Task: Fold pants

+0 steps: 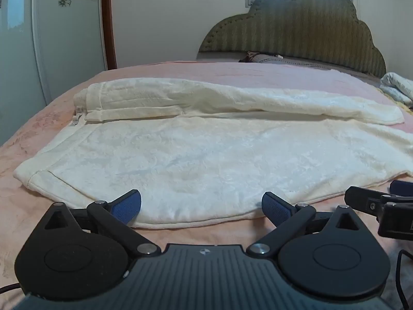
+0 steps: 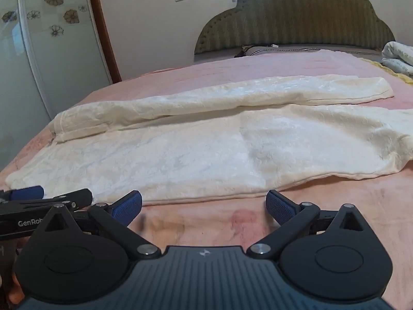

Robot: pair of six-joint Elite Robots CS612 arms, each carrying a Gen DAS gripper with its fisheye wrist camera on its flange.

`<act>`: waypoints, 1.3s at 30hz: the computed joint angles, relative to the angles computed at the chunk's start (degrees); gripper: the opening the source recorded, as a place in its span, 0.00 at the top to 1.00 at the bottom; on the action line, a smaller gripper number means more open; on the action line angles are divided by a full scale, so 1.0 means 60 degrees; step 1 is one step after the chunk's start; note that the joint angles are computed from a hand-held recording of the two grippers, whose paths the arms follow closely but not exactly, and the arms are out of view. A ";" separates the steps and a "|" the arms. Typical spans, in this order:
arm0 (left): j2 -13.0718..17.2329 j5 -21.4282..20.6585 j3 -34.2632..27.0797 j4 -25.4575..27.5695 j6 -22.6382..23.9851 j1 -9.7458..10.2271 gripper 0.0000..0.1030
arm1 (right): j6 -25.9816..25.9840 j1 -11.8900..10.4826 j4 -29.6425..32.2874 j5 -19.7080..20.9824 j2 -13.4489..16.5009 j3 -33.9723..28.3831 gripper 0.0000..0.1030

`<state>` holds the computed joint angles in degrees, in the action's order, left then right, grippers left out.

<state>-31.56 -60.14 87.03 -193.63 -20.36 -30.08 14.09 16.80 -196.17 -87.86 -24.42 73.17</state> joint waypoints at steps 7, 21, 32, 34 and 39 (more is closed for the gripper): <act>0.0033 -0.0037 -0.0033 0.0169 0.0181 -0.0013 0.00 | -0.0574 0.0068 0.0272 -0.0188 0.0033 -0.0051 0.00; 0.0105 0.0067 -0.0049 0.0065 0.0395 -0.0056 0.00 | -0.1133 0.0163 0.0580 -0.0537 0.0110 -0.0154 0.00; 0.0142 0.0116 -0.0068 0.0027 0.0445 -0.0068 0.00 | -0.1155 0.0191 0.0537 -0.0612 0.0156 -0.0208 0.00; 0.0142 0.0123 -0.0063 0.0021 0.0442 -0.0073 0.00 | -0.1150 0.0190 0.0531 -0.0608 0.0158 -0.0208 0.00; 0.0139 0.0134 -0.0052 0.0003 0.0478 -0.0072 0.00 | -0.1166 0.0190 0.0517 -0.0621 0.0161 -0.0207 0.00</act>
<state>-30.72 -59.34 86.72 -193.62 -17.50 -30.51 7.09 17.94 -193.07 -91.58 -23.45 71.92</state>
